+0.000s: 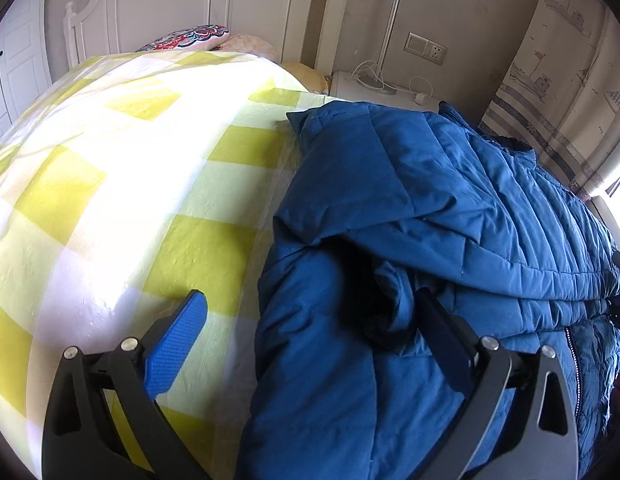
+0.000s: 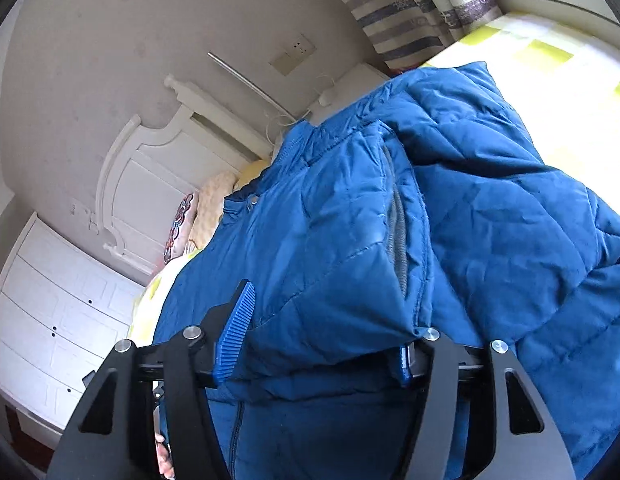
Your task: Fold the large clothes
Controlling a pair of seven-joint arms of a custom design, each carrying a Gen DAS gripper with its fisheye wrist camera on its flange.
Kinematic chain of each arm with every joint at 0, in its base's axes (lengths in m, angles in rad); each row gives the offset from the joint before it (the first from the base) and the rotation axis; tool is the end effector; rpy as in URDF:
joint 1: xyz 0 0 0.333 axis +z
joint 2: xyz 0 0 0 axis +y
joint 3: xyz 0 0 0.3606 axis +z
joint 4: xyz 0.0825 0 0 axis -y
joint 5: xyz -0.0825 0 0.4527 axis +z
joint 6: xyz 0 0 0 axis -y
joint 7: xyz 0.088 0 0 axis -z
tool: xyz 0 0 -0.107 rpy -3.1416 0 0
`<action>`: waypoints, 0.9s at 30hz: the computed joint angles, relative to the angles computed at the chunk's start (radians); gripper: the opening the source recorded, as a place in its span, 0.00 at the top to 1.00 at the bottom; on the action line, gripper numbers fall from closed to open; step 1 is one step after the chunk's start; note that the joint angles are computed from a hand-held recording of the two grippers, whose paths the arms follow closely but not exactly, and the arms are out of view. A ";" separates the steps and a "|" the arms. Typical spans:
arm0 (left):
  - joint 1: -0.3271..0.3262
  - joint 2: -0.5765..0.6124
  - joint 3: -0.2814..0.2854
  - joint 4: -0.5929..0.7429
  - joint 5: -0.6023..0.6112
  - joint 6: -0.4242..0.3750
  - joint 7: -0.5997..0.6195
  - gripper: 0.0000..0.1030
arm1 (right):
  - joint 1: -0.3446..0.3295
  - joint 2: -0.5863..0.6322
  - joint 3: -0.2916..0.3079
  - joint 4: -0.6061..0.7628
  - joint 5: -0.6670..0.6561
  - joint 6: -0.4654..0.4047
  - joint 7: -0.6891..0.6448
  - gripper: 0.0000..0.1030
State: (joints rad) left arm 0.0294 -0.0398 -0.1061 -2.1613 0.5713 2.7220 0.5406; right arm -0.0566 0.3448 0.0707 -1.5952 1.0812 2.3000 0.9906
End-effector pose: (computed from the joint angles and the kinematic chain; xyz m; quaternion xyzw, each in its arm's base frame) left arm 0.6237 -0.0685 0.4863 -0.8084 0.4807 -0.2325 0.2478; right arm 0.7753 0.0224 0.5004 -0.6121 0.6332 0.0833 0.4663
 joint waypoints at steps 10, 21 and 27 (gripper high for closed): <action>0.000 0.000 0.001 0.000 0.000 0.001 -0.001 0.02 | -0.002 -0.118 0.008 -0.108 0.166 0.099 -0.269 0.74; -0.001 0.002 0.001 0.002 -0.002 0.003 0.000 0.02 | 0.012 -0.069 -0.045 -0.082 -0.055 0.061 0.022 0.66; -0.002 0.007 0.000 0.009 -0.001 -0.003 0.000 0.02 | 0.069 -0.177 -0.020 -0.185 -0.013 0.403 -0.235 0.65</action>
State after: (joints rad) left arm 0.0269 -0.0325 -0.1059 -2.1519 0.5704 2.7187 0.5402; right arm 0.0125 0.1682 0.0508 -1.7799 1.0679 2.7030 0.7558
